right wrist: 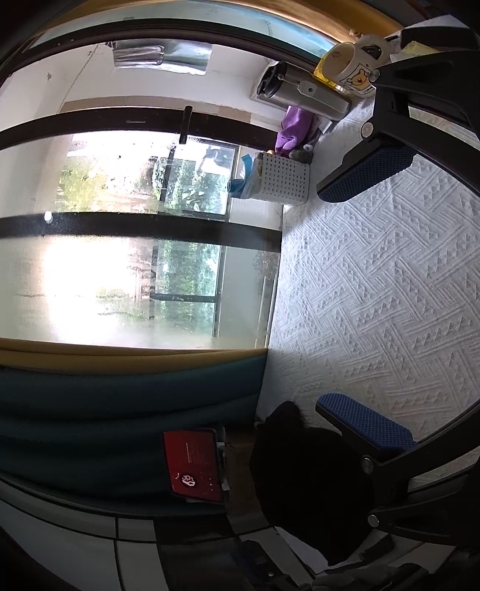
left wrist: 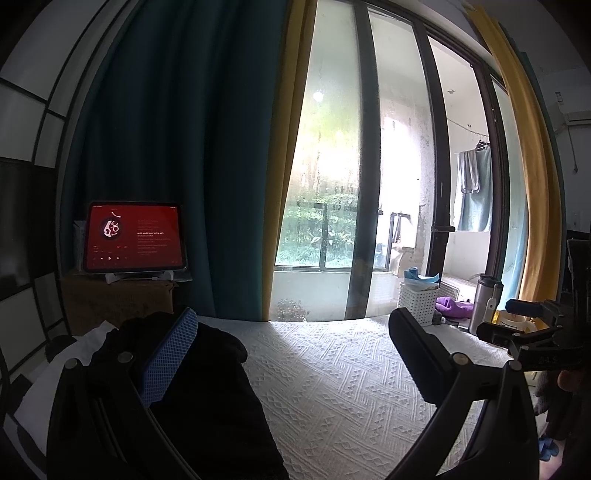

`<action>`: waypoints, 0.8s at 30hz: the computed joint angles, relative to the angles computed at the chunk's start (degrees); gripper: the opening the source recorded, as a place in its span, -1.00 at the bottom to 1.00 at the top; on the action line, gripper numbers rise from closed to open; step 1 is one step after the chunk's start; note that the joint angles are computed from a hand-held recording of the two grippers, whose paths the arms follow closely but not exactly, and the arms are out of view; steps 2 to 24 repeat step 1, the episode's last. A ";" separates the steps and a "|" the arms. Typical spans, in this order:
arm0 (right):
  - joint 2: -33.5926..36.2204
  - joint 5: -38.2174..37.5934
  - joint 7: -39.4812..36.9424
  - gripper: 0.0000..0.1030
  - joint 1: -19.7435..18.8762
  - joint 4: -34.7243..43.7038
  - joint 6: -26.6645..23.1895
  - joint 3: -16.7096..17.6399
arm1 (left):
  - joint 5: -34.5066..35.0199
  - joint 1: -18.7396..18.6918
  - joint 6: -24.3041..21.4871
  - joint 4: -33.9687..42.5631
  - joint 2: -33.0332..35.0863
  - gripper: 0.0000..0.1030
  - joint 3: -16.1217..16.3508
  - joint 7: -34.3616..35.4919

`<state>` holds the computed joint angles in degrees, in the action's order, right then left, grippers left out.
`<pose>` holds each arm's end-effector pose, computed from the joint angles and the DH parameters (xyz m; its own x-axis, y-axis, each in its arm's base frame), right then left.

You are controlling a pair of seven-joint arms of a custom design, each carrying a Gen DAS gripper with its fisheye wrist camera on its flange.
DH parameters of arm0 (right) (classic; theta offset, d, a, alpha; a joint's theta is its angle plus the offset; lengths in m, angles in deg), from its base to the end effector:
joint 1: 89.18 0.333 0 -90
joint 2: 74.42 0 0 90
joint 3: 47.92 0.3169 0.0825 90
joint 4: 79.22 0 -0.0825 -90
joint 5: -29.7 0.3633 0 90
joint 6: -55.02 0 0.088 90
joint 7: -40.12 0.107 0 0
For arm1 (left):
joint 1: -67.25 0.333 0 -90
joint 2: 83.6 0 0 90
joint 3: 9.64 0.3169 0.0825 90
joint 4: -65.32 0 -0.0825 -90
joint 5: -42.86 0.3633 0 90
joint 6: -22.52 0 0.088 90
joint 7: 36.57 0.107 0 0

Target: Fold small clothes

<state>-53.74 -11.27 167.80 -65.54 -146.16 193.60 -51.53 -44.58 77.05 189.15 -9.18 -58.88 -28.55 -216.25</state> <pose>0.6427 0.2426 0.7004 -0.0761 -0.9815 0.1755 -0.4755 -0.1190 -0.8716 0.7038 0.0057 0.5960 -0.3595 -0.9260 0.1156 -0.1481 -0.0657 -0.9868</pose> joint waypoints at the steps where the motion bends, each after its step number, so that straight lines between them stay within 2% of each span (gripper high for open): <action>1: 0.15 0.21 -0.16 1.00 -0.11 0.20 -0.08 0.02 | -0.12 -0.01 0.03 0.22 0.18 0.98 -0.05 0.15; 24: 0.15 0.21 -0.16 1.00 -0.11 0.20 -0.08 0.02 | -0.12 -0.01 0.03 0.22 0.18 0.98 -0.05 0.15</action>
